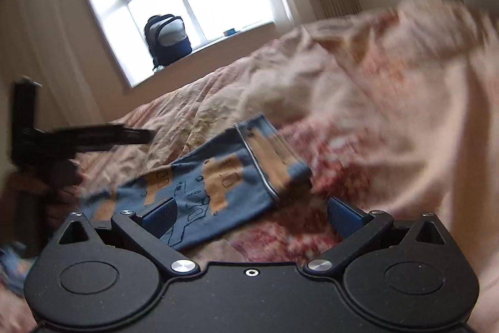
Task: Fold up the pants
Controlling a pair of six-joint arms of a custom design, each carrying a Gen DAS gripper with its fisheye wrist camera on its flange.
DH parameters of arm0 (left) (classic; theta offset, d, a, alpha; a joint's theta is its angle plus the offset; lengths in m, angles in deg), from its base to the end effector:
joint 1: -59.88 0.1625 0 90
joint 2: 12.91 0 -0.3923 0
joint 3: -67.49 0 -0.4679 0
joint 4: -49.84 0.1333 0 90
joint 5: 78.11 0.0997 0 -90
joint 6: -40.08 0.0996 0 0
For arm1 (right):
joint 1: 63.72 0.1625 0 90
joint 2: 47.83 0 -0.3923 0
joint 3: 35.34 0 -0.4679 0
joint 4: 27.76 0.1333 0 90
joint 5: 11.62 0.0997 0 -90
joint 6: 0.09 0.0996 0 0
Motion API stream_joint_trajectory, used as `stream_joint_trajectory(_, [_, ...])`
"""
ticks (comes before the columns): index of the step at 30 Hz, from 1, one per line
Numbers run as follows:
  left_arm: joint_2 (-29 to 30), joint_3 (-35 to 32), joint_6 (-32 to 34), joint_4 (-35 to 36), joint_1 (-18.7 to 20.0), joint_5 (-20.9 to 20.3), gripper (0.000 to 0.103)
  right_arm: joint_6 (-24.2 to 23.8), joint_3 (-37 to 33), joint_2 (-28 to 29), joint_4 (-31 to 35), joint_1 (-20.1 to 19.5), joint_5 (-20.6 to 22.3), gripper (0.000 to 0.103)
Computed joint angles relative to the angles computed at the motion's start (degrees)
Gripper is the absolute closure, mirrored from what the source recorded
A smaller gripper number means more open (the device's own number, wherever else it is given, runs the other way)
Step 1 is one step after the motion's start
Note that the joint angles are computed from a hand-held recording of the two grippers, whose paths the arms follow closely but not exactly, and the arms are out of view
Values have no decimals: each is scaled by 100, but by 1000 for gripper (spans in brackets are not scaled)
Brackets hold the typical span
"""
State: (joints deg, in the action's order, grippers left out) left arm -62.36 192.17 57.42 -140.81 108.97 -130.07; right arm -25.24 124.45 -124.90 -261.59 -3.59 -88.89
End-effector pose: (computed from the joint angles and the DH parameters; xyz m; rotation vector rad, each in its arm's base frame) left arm -0.1790 -0.5039 -0.0199 1.0415 2.2666 -0.7242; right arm -0.0050 -0.3204 0.1211 0.0606 -2.4652 1.4151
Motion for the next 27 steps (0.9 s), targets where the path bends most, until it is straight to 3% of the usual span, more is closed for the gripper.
stream_joint_trajectory(2, [313, -165, 280, 2, 49, 97, 0, 92, 48, -340, 491, -272, 482, 0])
stream_joint_trajectory(4, [491, -74, 473, -497, 117, 10, 0, 168, 68, -588, 901, -479, 900, 0])
stream_joint_trajectory(8, [303, -11, 133, -356, 266, -310, 0, 732, -47, -634, 1070, -630, 1256, 2])
stream_joint_trajectory(10, [167, -19, -69, -73, 239, -294, 0, 932, -146, -531, 1018, -536, 1156, 5])
stream_joint_trajectory(15, [-61, -120, -911, 668, 106, -180, 0, 1495, -299, -168, 565, -292, 682, 30])
stream_joint_trajectory(17, [-230, -171, -1449, 1131, 78, -315, 0, 1703, -308, -89, 379, -312, 588, 57])
stream_joint_trajectory(19, [-404, -217, -1974, 1591, 49, -464, 0, 1784, -314, 7, 179, -253, 329, 74])
stream_joint_trajectory(22, [-633, -345, -2636, 2286, 79, -951, 0, 1186, -354, 419, -518, 50, -66, 80])
stream_joint_trajectory(27, [-825, -442, -2902, 2692, 235, -2046, 1, -1365, -726, 1746, -2086, 1180, -1053, 81])
